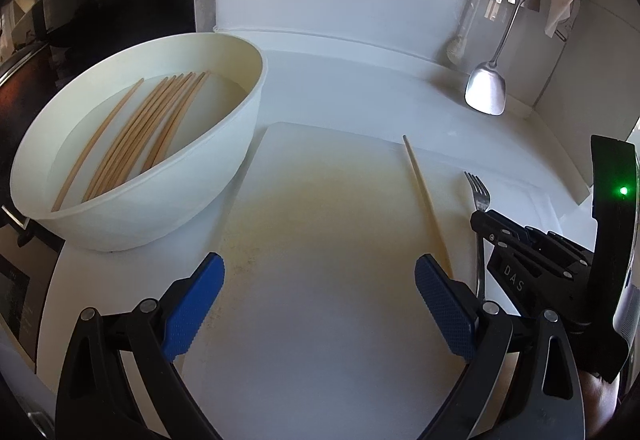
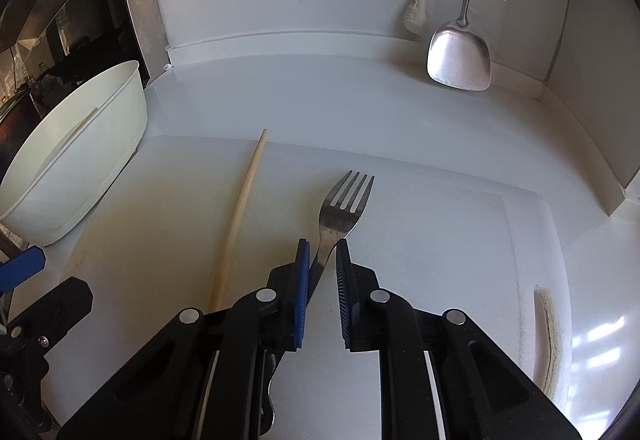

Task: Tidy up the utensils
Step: 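Close the left tool on the last chopstick while the right tool grasps the fork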

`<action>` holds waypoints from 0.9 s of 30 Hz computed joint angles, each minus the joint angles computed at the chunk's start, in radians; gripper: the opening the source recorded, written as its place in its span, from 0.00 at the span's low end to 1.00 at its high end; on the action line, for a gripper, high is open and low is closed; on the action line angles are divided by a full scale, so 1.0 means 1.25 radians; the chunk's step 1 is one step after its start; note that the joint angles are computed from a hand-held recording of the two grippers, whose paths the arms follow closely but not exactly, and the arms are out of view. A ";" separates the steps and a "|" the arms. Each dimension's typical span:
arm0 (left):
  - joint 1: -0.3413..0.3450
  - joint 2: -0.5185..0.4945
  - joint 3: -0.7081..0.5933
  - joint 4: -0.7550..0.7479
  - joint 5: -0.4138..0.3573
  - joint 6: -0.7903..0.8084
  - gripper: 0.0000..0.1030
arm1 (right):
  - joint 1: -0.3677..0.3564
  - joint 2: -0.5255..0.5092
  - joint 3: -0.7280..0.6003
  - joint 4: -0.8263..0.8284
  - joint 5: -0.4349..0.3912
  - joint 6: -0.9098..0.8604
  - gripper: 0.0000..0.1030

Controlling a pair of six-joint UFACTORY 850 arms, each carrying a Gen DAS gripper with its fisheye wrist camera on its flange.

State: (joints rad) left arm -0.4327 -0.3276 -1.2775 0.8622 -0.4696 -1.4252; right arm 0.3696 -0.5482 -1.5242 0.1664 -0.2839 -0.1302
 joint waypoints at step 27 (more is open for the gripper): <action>-0.020 -0.190 -0.220 -0.119 -0.098 0.193 0.92 | -0.077 0.054 0.083 0.266 0.016 -0.209 0.16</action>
